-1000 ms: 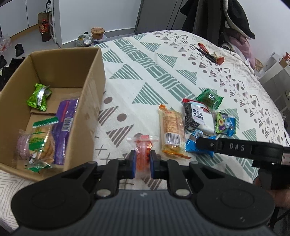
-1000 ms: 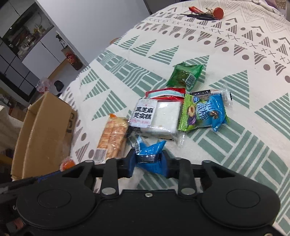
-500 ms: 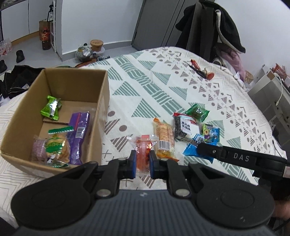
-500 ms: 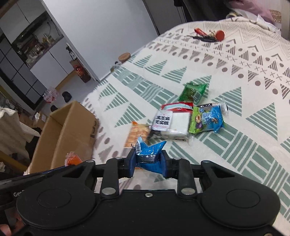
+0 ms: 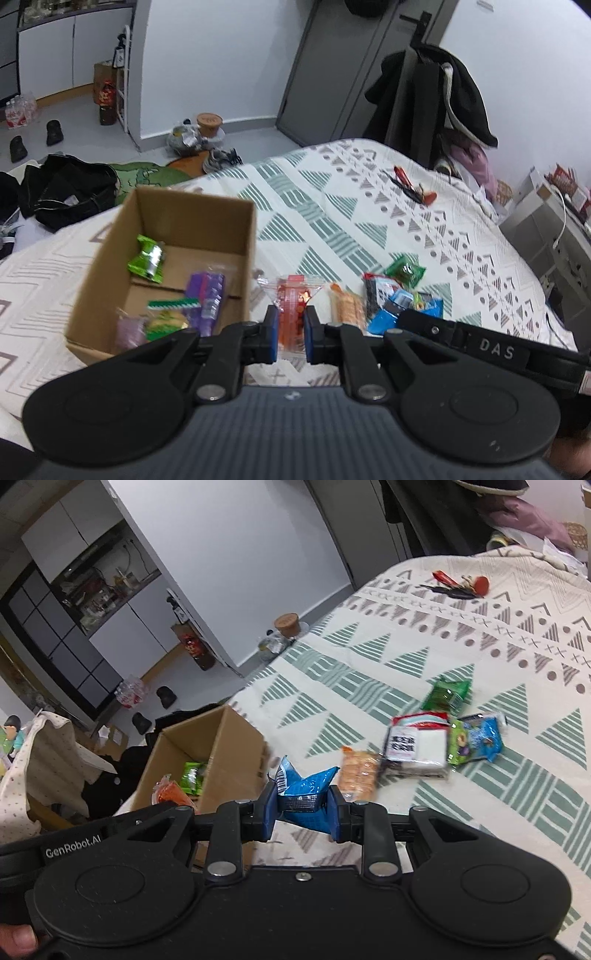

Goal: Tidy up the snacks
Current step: 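Carry pink candy in left tool while right tool carries blue packet over the box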

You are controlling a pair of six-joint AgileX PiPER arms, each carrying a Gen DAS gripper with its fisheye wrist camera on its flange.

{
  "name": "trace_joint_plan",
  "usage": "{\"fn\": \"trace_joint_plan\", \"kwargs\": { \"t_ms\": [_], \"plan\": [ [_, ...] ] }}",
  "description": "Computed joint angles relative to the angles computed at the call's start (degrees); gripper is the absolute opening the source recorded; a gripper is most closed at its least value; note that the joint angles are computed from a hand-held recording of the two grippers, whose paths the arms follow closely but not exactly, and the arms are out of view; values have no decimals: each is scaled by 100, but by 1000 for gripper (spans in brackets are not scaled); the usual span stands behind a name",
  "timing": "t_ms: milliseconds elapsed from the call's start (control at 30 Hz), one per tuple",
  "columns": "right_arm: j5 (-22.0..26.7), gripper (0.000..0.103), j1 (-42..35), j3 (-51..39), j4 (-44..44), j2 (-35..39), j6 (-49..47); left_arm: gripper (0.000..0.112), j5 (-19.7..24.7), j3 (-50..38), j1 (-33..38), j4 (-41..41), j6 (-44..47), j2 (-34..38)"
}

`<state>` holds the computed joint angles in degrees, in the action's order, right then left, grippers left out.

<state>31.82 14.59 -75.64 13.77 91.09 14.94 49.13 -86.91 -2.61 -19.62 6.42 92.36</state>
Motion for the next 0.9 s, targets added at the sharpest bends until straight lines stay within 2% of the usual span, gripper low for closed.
{"fn": "trace_joint_plan", "kwargs": {
  "t_ms": [500, 900],
  "plan": [
    [118, 27, 864, -1074, -749, 677, 974, 13, 279, -588, 1274, -464, 488, 386],
    [472, 27, 1216, -2144, -1031, 1479, 1272, 13, 446, -1173, 1701, -793, 747, 1021]
  ]
}}
